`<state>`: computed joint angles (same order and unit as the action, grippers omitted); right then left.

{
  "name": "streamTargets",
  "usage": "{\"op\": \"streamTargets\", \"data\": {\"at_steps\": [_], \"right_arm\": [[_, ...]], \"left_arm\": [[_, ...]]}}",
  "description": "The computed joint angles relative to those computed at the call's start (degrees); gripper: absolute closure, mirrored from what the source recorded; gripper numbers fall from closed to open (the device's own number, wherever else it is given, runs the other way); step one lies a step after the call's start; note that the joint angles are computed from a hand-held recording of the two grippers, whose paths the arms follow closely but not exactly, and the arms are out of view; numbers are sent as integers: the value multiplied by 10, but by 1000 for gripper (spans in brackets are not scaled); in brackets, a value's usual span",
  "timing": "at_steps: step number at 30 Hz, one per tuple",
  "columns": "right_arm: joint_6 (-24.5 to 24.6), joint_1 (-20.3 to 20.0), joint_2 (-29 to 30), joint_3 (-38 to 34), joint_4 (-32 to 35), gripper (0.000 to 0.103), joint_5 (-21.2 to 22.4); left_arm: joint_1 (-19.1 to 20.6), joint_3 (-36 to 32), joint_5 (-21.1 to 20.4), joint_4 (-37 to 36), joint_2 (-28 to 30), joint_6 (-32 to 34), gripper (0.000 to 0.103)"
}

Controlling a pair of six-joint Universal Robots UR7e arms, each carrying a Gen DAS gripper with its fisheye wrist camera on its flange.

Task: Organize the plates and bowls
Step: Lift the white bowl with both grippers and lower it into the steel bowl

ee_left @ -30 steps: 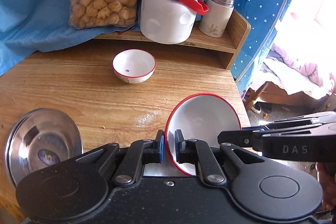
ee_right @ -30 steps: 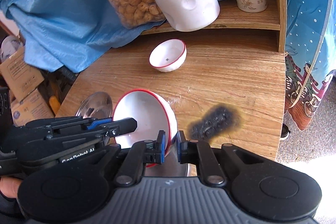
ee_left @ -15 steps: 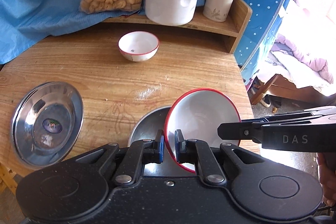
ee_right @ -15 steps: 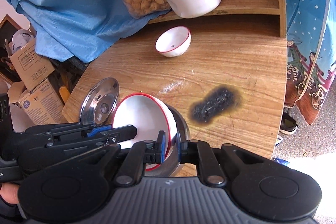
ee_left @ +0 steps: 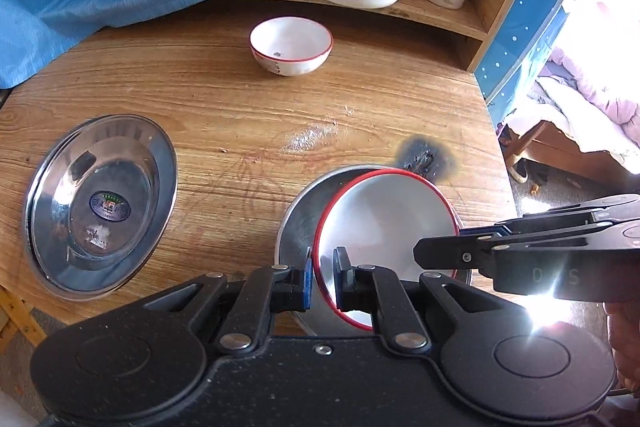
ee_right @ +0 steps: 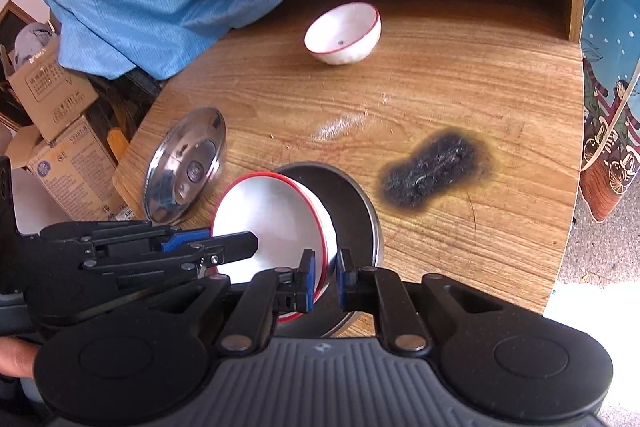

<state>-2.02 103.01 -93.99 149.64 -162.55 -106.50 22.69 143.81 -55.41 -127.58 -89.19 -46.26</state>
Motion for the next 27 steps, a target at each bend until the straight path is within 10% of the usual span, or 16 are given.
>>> {"op": "streamTargets", "data": {"at_steps": [27], "right_arm": [[21,6,36,-29,28,85,-12]], "left_arm": [[53,-18,-32,-18,9,47,88]]}}
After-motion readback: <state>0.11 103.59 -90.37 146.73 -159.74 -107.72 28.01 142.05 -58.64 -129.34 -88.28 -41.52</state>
